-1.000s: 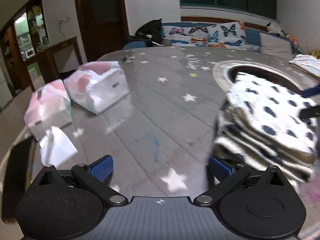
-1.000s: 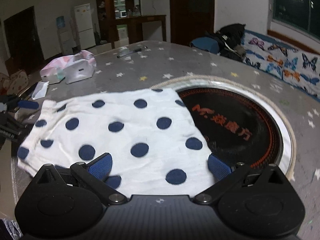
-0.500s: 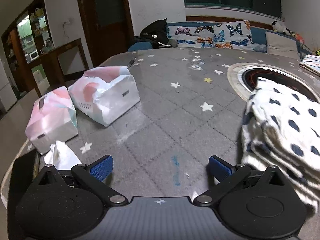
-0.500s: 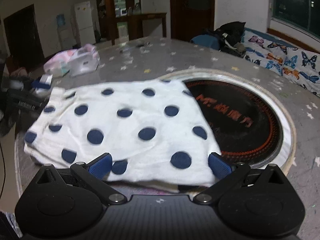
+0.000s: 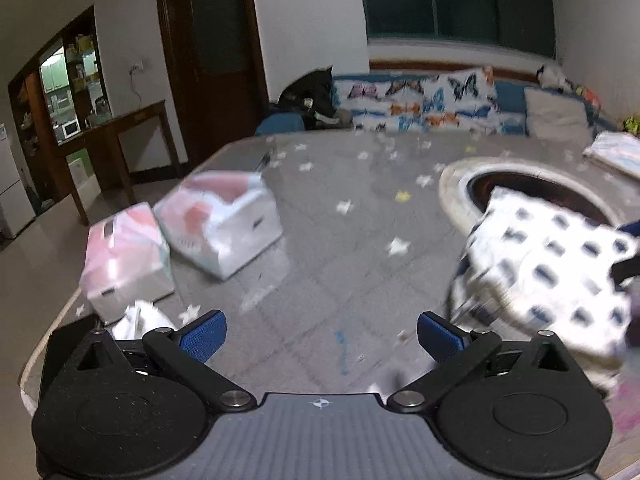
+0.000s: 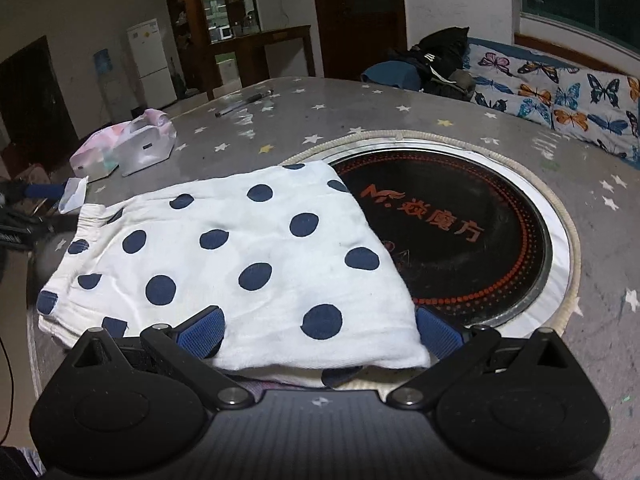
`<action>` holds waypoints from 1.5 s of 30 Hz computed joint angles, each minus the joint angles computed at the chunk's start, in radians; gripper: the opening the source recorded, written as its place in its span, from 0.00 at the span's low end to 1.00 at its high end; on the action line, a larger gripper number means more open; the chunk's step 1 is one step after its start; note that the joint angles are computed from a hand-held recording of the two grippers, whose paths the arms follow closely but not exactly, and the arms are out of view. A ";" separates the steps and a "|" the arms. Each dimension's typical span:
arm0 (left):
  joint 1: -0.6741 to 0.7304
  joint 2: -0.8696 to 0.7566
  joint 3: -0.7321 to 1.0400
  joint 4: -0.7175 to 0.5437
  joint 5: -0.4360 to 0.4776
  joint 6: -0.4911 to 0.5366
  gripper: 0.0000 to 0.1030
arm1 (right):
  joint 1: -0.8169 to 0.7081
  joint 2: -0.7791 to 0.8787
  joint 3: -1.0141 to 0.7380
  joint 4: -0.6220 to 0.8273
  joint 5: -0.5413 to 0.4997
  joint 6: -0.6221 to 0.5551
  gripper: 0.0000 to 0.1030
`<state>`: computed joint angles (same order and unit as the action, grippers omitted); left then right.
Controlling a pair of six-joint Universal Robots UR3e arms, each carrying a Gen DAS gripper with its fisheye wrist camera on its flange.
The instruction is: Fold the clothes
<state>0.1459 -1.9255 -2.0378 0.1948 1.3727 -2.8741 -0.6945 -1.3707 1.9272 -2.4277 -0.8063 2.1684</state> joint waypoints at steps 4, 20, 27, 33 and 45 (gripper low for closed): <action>-0.010 0.061 -0.022 0.000 -0.119 -0.003 1.00 | 0.002 0.003 -0.006 0.009 -0.001 -0.001 1.00; -0.098 0.002 0.050 -0.049 -0.226 0.102 1.00 | -0.075 -0.133 0.053 0.194 0.034 -0.179 1.00; -0.102 0.021 0.026 -0.028 -0.289 0.068 0.99 | -0.076 -0.120 0.020 0.123 0.079 -0.086 1.00; -0.120 0.008 0.028 -0.063 -0.340 0.072 0.90 | 0.016 -0.018 -0.046 0.037 0.078 0.005 1.00; -0.103 -0.006 0.020 -0.163 -0.362 0.160 0.60 | 0.062 0.050 -0.032 0.012 0.019 -0.010 1.00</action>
<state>0.0430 -1.9316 -2.0182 0.0323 1.0102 -2.7144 -0.6325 -1.3203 1.8952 -2.4160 -0.7875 2.1583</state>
